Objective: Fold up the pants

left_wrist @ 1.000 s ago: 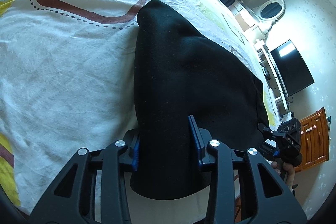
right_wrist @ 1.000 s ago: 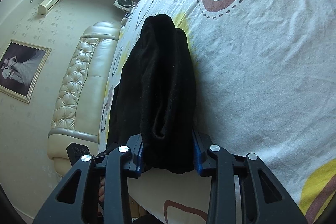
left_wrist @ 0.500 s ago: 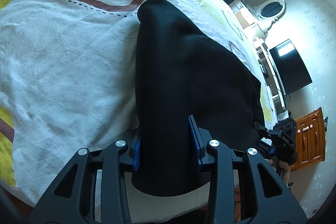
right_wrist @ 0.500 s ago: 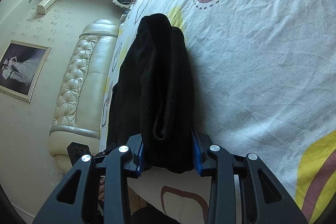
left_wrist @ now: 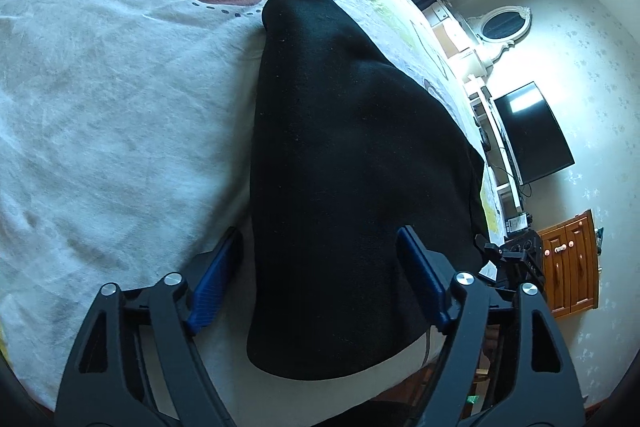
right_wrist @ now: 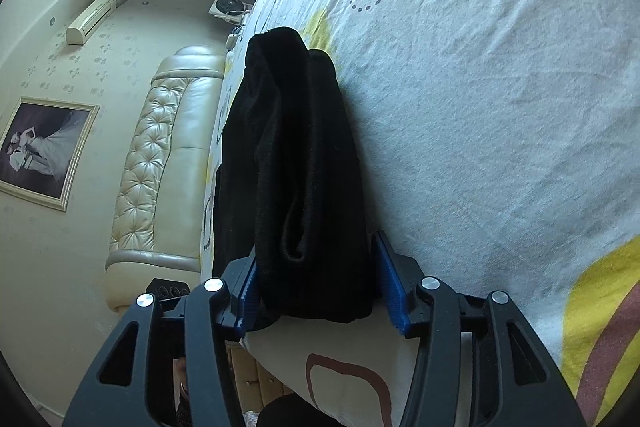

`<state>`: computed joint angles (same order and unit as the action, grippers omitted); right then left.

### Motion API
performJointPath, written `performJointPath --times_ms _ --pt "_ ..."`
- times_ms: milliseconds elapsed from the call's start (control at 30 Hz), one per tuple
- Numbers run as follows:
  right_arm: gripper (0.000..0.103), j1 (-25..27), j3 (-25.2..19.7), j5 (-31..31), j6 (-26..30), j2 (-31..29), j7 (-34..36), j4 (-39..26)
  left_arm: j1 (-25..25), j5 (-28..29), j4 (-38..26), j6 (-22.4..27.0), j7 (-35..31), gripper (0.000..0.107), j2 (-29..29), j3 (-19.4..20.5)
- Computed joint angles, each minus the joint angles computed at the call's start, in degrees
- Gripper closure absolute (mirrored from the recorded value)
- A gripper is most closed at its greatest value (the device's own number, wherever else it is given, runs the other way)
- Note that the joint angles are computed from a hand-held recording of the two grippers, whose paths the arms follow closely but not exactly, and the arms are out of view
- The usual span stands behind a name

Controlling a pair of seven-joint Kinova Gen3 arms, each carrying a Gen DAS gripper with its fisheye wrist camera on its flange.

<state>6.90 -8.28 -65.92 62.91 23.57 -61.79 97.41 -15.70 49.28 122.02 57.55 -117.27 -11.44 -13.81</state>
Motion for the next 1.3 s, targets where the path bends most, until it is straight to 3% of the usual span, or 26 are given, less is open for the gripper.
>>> performJointPath --times_ms 33,267,333,400,633,767,833,1000,1300 --pt "0.047 0.1 0.2 0.3 0.0 -0.4 -0.3 0.3 -0.6 -0.7 0.0 -0.4 1.1 0.017 -0.6 1.3" --pt "0.036 -1.1 2.3 5.6 -0.7 -6.5 -3.8 3.1 -10.7 -14.0 -1.2 -3.0 17.0 0.015 -8.3 19.6" --pt "0.033 -2.1 3.0 8.6 -1.3 -8.6 -5.5 3.6 -12.1 -17.3 -1.6 -2.3 21.7 0.014 -10.7 22.4" --pt "0.032 -3.6 3.5 12.1 -1.9 -10.8 -7.7 4.0 -11.7 -20.9 -2.1 -1.3 26.4 0.014 -13.1 24.0" --pt "0.029 -7.8 4.6 20.0 -4.7 -17.5 -13.3 6.8 -1.4 -35.9 -3.1 2.4 42.7 0.012 -19.4 26.4" --pt "0.029 -9.2 1.8 27.2 -7.7 -20.7 -18.8 7.3 3.5 -44.5 -3.8 3.3 50.8 0.012 -22.6 30.8" --pt "0.029 -13.9 3.1 31.8 -10.2 -22.3 -21.6 7.6 3.2 -48.2 -4.1 3.3 53.5 0.012 -24.1 34.9" --pt "0.029 -19.3 1.6 40.4 -15.2 -25.1 -27.9 9.2 4.2 -53.9 -4.5 2.0 58.4 0.012 -24.3 40.2" --pt "0.029 -23.9 0.2 49.5 -19.4 -27.0 -35.4 9.8 7.9 -58.0 -5.5 3.3 66.4 0.012 -22.1 40.6"
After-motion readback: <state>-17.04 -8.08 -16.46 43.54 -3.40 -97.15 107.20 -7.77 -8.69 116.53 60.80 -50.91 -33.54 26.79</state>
